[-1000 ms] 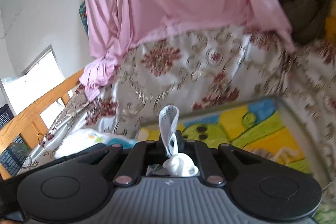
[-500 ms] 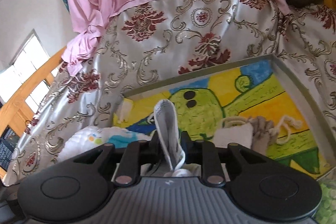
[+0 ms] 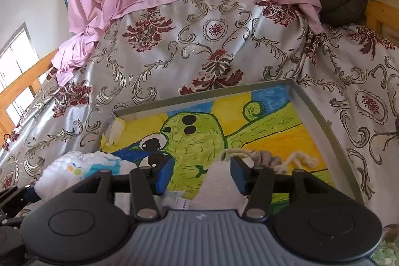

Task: Organize soft objects
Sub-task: 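Carry the towel and mask over the painting and open both tools to drop them, then move both tools back toward the pile of soft items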

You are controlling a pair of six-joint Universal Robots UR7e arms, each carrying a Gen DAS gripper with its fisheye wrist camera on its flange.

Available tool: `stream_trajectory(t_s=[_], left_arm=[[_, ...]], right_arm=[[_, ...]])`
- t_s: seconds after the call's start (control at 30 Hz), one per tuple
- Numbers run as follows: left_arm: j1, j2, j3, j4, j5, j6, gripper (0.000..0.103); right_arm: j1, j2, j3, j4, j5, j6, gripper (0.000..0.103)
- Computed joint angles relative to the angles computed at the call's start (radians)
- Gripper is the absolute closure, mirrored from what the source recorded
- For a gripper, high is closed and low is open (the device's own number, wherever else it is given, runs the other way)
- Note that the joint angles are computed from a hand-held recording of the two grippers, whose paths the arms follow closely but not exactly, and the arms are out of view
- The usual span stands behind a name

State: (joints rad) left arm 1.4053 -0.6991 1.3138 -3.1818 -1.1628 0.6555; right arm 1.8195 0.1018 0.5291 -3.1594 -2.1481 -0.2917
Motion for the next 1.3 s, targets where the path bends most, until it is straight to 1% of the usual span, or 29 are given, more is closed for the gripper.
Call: stream_trajectory(t_s=[0.07,0.17,0.23,0.37,0.43,0.53,0.67,0.77,0.93,1.07,1.17,1.3], left_arm=[[-0.002,-0.011,0.020,-0.025,-0.015,0.000,0.026],[-0.006,-0.028,0.057,-0.083,-0.038,-0.003,0.017],[-0.010,-0.040,0.081,-0.117,-0.047,-0.005,0.015],[-0.021,-0.071,0.136,-0.168,-0.049,0.008,0.014],[-0.030,-0.089,0.170,-0.198,-0.047,0.025,0.013],[-0.044,-0.122,0.229,-0.251,-0.055,0.034,0.010],[-0.062,-0.172,0.311,-0.319,-0.074,0.001,0.004],[-0.075,-0.209,0.364,-0.355,-0.087,-0.029,0.002],[-0.099,-0.277,0.463,-0.419,-0.090,-0.082,0.001],[-0.117,-0.327,0.553,-0.478,-0.070,-0.118,0.001],[-0.132,-0.356,0.622,-0.528,-0.044,-0.113,0.001],[-0.152,-0.388,0.695,-0.562,-0.017,-0.112,0.001]], right_arm=[[0.001,-0.020,0.036,-0.029,0.006,-0.005,0.036],[0.007,-0.052,0.096,-0.084,0.009,-0.019,0.030],[0.012,-0.076,0.143,-0.123,0.010,-0.025,0.027],[0.025,-0.126,0.246,-0.213,0.014,-0.032,0.017],[0.031,-0.156,0.305,-0.258,0.023,-0.031,0.016],[0.043,-0.196,0.400,-0.365,0.036,-0.054,0.010],[0.058,-0.241,0.518,-0.515,0.046,-0.072,0.004],[0.067,-0.278,0.615,-0.613,0.057,-0.089,0.001],[0.089,-0.313,0.740,-0.756,0.037,-0.133,0.000],[0.104,-0.339,0.839,-0.834,0.024,-0.129,0.000],[0.115,-0.353,0.899,-0.877,0.017,-0.130,0.000],[0.130,-0.358,0.959,-0.935,0.004,-0.156,0.000]])
